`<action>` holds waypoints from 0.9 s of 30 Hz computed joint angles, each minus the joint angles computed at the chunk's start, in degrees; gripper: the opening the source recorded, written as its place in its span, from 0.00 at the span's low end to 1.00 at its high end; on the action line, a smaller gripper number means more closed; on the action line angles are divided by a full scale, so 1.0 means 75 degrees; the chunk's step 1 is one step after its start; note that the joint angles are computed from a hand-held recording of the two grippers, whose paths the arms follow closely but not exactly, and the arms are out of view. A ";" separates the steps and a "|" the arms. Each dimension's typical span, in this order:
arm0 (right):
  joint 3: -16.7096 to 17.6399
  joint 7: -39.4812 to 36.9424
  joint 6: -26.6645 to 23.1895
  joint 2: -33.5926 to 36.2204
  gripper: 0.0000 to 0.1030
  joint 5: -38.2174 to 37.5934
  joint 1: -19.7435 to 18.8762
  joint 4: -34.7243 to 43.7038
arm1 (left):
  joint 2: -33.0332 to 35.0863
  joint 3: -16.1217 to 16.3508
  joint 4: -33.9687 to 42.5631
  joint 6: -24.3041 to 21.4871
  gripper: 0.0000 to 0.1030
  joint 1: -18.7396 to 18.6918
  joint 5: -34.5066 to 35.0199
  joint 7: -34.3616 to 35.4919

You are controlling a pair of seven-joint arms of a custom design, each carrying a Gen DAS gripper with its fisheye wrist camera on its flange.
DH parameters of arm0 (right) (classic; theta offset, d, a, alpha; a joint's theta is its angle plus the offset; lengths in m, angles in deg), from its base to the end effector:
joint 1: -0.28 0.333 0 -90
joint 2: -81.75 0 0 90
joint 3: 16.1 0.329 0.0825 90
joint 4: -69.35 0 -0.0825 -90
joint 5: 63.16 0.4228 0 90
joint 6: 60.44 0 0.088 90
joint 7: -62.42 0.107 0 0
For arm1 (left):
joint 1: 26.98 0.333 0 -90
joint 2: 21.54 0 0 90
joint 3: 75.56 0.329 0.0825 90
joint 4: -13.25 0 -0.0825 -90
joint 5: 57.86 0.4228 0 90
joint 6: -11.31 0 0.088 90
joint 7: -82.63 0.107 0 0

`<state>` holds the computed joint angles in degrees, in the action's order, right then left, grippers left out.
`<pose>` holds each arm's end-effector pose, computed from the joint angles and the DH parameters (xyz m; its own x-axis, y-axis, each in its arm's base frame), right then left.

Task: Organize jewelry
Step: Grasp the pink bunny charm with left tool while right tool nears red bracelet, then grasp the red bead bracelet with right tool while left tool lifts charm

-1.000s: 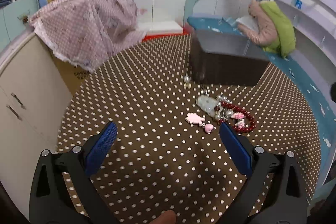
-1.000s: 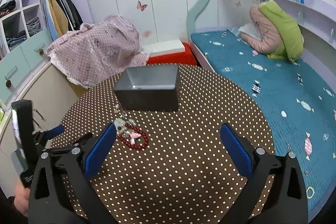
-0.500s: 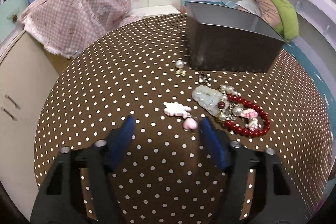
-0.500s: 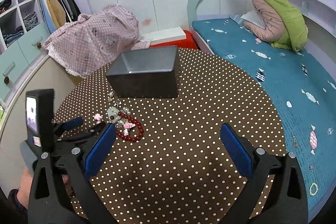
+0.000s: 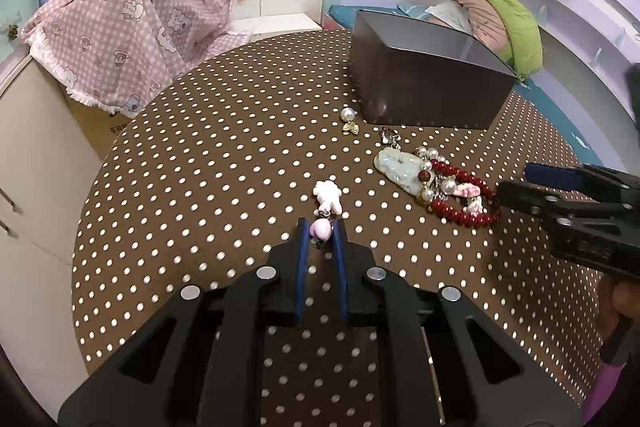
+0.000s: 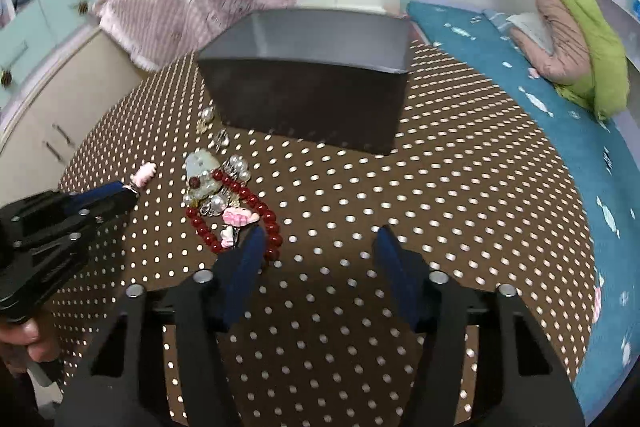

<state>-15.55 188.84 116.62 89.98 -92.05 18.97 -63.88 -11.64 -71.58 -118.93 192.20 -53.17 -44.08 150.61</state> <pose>0.5369 0.2295 0.3254 0.2123 -0.9754 -0.0588 -0.7993 -0.1387 -0.5847 0.5438 -0.2457 0.3303 -0.2742 -0.9583 0.0809 -0.7655 0.1666 -0.6215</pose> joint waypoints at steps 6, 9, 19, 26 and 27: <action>-0.0324 0.0347 -0.0187 0.0166 0.21 -0.1031 0.0392 0.0303 | -0.0193 -0.0431 -0.0264 0.0127 0.12 0.0444 -0.0456 0.0355; -0.0195 0.0217 -0.0444 0.0095 0.06 -0.1176 0.0321 0.0319 | -0.0281 -0.0581 -0.0352 0.0219 0.12 0.0534 -0.0713 0.0562; -0.0119 0.0658 0.0242 -0.0767 0.06 -0.1664 -0.0098 -0.0296 | -0.0755 -0.1907 -0.0552 0.0482 0.12 0.1603 -0.2224 0.2050; 0.0197 0.1719 0.0066 -0.1230 0.06 -0.3176 -0.0468 -0.0130 | -0.1109 -0.2976 -0.0487 0.0686 0.12 0.2303 -0.4092 0.3947; 0.0268 0.2010 0.0046 -0.1275 0.06 -0.3505 -0.0538 -0.0097 | -0.1158 -0.3253 -0.0414 0.0692 0.12 0.2450 -0.4839 0.4665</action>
<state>-13.54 203.91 116.96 80.42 -118.34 14.93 -64.61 -20.33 -95.97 -122.03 197.39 -34.79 -80.37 185.60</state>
